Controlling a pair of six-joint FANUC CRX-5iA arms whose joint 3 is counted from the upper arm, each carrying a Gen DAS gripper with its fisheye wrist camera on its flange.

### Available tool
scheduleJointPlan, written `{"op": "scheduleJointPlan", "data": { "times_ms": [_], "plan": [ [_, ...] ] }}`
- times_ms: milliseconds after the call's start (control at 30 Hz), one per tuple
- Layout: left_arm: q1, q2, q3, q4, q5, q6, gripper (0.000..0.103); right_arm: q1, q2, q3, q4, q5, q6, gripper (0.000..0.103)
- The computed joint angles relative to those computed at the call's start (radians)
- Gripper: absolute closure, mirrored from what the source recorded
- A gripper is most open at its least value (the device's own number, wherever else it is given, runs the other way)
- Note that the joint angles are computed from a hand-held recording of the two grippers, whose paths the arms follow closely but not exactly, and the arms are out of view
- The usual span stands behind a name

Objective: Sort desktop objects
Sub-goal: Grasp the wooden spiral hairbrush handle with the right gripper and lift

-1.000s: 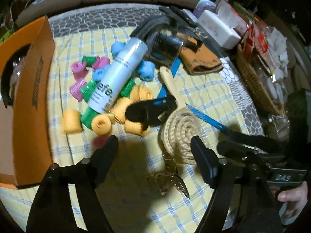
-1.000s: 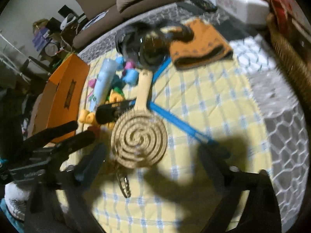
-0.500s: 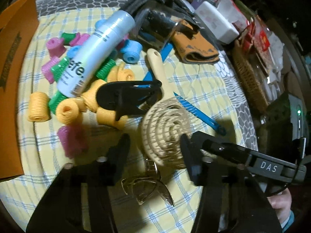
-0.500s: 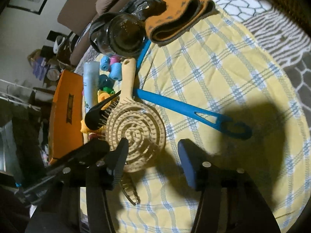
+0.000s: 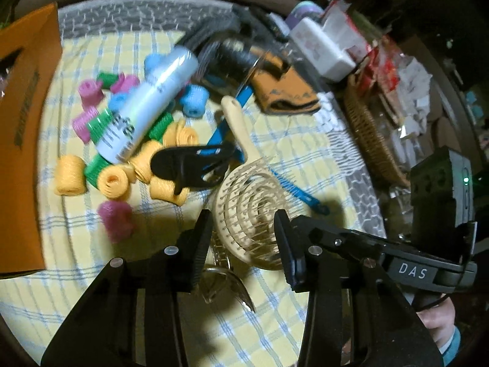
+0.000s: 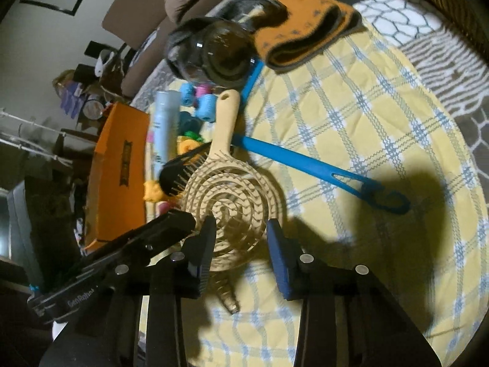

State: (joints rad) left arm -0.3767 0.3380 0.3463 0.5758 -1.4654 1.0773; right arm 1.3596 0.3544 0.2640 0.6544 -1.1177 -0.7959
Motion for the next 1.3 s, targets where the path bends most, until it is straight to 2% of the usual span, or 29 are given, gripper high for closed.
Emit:
{"op": "scheduleJointPlan", "data": {
  "times_ms": [100, 200, 300, 400, 500, 567, 633, 733, 800, 833, 900, 1067, 1300],
  "plan": [
    [0.019, -0.015, 0.017, 0.027, -0.007, -0.014, 0.065, 0.009, 0.039, 0.104, -0.007, -0.07, 0.074, 0.069],
    [0.042, -0.021, 0.042, 0.066, -0.028, -0.026, 0.066, 0.012, 0.088, 0.214, -0.006, -0.113, 0.142, 0.075],
    [0.064, -0.021, 0.06, 0.108, -0.06, -0.029, 0.07, 0.01, 0.15, 0.342, -0.001, -0.14, 0.227, 0.089],
    [0.084, -0.032, 0.077, 0.11, -0.058, -0.034, 0.072, -0.002, 0.257, 0.55, -0.013, -0.219, 0.332, 0.097],
    [0.097, -0.03, 0.097, 0.063, -0.066, -0.027, 0.072, -0.009, 0.341, 0.711, -0.028, -0.31, 0.383, 0.095],
    [0.107, -0.028, 0.097, 0.033, -0.075, -0.039, 0.068, -0.012, 0.354, 0.738, -0.049, -0.35, 0.38, 0.088],
    [0.114, -0.037, 0.074, 0.004, -0.079, -0.058, 0.057, -0.015, 0.371, 0.766, -0.074, -0.396, 0.379, 0.073],
    [0.128, -0.07, 0.001, -0.024, -0.084, -0.103, 0.051, -0.012, 0.319, 0.656, -0.104, -0.37, 0.316, 0.062],
    [0.135, -0.103, -0.064, -0.045, -0.072, -0.142, 0.045, -0.013, 0.28, 0.568, -0.122, -0.327, 0.271, 0.06],
    [0.137, -0.122, -0.096, -0.061, -0.062, -0.156, 0.041, -0.012, 0.271, 0.544, -0.128, -0.315, 0.26, 0.058],
    [0.15, -0.147, -0.166, -0.07, -0.057, -0.171, 0.038, -0.013, 0.264, 0.521, -0.14, -0.308, 0.246, 0.053],
    [0.19, -0.169, -0.27, -0.027, -0.074, -0.146, 0.038, -0.018, 0.21, 0.378, -0.156, -0.198, 0.145, 0.051],
    [0.236, -0.171, -0.304, 0.045, -0.092, -0.107, 0.038, -0.029, 0.168, 0.258, -0.142, -0.089, 0.03, 0.05]
  ]
}}
